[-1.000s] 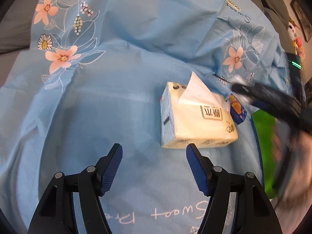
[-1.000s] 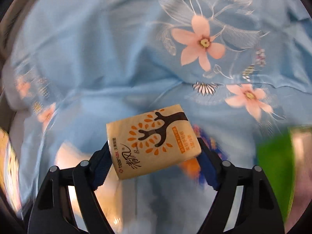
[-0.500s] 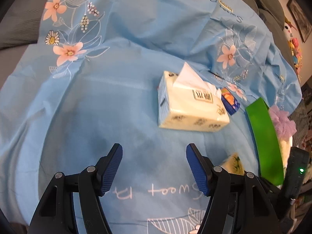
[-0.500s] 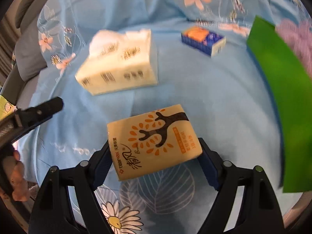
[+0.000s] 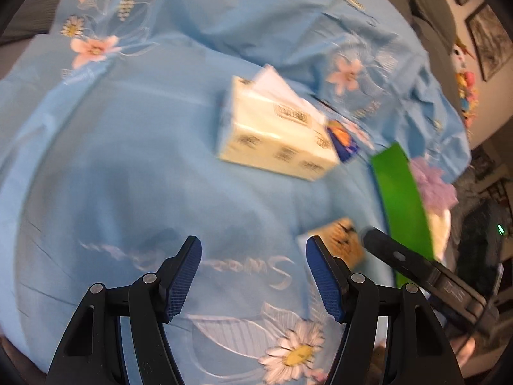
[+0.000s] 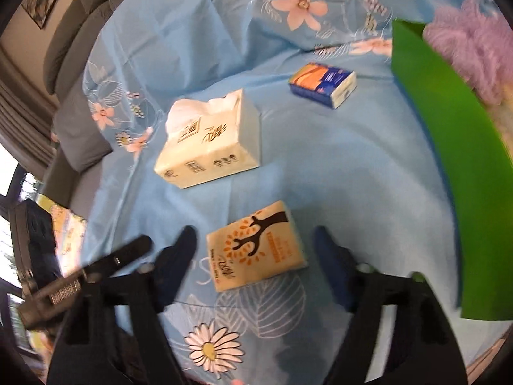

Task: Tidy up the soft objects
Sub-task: 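Lift the tree-print pack and carry it over the green box, then lower the tree-print pack into the box and open the right tool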

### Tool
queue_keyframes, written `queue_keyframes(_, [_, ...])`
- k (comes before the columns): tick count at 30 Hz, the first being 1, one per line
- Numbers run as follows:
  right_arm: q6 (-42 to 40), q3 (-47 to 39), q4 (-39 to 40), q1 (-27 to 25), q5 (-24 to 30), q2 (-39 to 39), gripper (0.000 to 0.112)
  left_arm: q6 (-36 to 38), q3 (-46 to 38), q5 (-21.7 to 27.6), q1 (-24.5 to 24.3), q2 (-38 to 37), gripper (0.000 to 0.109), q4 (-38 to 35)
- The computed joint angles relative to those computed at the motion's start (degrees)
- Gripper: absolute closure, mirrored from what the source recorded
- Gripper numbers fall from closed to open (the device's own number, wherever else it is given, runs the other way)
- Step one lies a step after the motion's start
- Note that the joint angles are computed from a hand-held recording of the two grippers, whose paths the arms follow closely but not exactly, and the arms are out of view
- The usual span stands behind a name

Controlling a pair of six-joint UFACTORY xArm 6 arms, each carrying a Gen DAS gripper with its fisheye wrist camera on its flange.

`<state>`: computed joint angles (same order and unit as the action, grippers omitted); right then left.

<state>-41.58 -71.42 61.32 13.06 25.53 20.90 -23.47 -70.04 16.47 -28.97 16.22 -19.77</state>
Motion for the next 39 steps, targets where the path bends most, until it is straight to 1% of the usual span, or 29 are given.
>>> queue_keyframes(1, [-0.5, -0.2, 0.6, -0.1, 0.7, 0.3, 0.051, 2.3, -0.1, -1.5, -1.1, 0.4, 0.041, -2.1])
queue_keyframes(2, [-0.7, -0.5, 0.8, -0.1, 1.2, 0.5, 0.052, 3.6, -0.2, -2.4, -1.8, 0.7, 0.045, -2.8])
queue_keyframes(3, [-0.2, -0.7, 0.3, 0.0, 1.2, 0.8, 0.053, 4.5, -0.6, -2.9, -2.5, 1.2, 0.048, -3.3])
queue_keyframes(5, [-0.7, -0.9, 0.5, 0.0, 1.1, 1.1, 0.054, 4.8, -2.7, -2.3, -3.7, 2.9, 0.049, -2.3])
queue_keyframes(8, [0.0, -2.2, 0.8, -0.7, 2.2, 2.5, 0.057, 9.2, -6.6, -0.9, -5.0, 6.4, 0.049, -6.1])
queue_keyframes(9, [0.7, -2.6, 0.3, -0.9, 2.7, 3.0, 0.060, 9.2, -7.7, 0.0, -5.1, 7.4, 0.050, -6.2])
queue_keyframes(10, [1.5, -3.2, -0.4, -1.1, 3.2, 3.6, 0.065, 8.8, -9.0, 1.1, -5.2, 8.5, 0.058, -6.0])
queue_keyframes(11, [2.9, -3.7, -1.7, -1.2, 3.8, 4.3, 0.067, 8.1, -9.8, 1.4, -5.5, 9.5, 0.062, -5.1])
queue_keyframes(12, [4.1, -4.0, -2.7, -1.4, 4.2, 4.7, 0.071, 7.3, -9.2, 0.1, -5.7, 9.4, 0.062, -4.0])
queue_keyframes(13, [3.4, -4.0, -1.9, -1.6, 4.5, 4.8, 0.072, 6.3, -8.7, -1.3, -6.0, 9.2, 0.066, -2.5])
queue_keyframes(14, [2.1, -4.0, 0.2, -2.2, 5.6, 4.8, 0.073, 4.7, -9.1, -1.1, -6.2, 9.3, 0.066, -0.3])
queue_keyframes(16, [1.7, -3.9, 1.5, -2.9, 7.0, 4.4, 0.074, -1.6, -9.8, -1.0, -6.2, 9.3, 0.066, 6.9])
queue_keyframes(17, [0.2, -3.1, 3.1, -3.2, 7.0, 3.4, 0.074, -3.9, -10.0, -1.7, -6.5, 9.0, 0.066, 10.5])
queue_keyframes(21, [-6.1, 0.9, 9.0, -3.8, 4.0, -1.7, 0.074, -7.6, -10.8, -4.7, -7.4, 8.4, 0.066, 17.1])
queue_keyframes(24, [-12.2, 4.1, 15.2, -5.0, 2.5, -6.2, 0.074, -15.1, -13.1, -6.2, -8.1, 8.8, 0.066, 26.5])
queue_keyframes(25, [-13.6, 5.1, 16.4, -5.4, 2.1, -7.4, 0.073, -15.4, -13.7, -6.4, -8.4, 9.0, 0.066, 27.0])
queue_keyframes(30, [-20.9, 9.7, 22.2, -6.8, -3.8, -13.5, 0.072, -8.8, -20.9, -6.8, -10.8, 12.7, 0.066, 22.0])
queue_keyframes(31, [-21.8, 10.2, 23.0, -7.4, -4.4, -14.2, 0.072, -5.4, -23.5, -6.3, -11.6, 14.2, 0.066, 19.1])
queue_keyframes(33, [-23.8, 11.1, 25.2, -8.6, -6.2, -15.5, 0.072, -0.6, -28.7, -4.2, -12.6, 17.1, 0.066, 14.8])
queue_keyframes(35, [-24.5, 11.5, 26.9, -10.0, -7.5, -16.1, 0.072, 2.8, -35.0, -1.2, -13.6, 20.7, 0.066, 12.5])
queue_keyframes(36, [-24.5, 11.7, 27.4, -10.6, -7.7, -16.1, 0.072, 4.6, -38.3, 0.6, -14.0, 22.6, 0.066, 11.2])
queue_keyframes(37, [-24.1, 11.9, 27.6, -11.5, -8.1, -16.2, 0.072, 6.0, -39.5, 1.5, -14.3, 23.3, 0.066, 9.9])
queue_keyframes(39, [-22.6, 12.3, 27.0, -12.9, -8.2, -16.2, 0.072, 8.6, -46.7, 5.8, -14.9, 27.5, 0.066, 7.1])
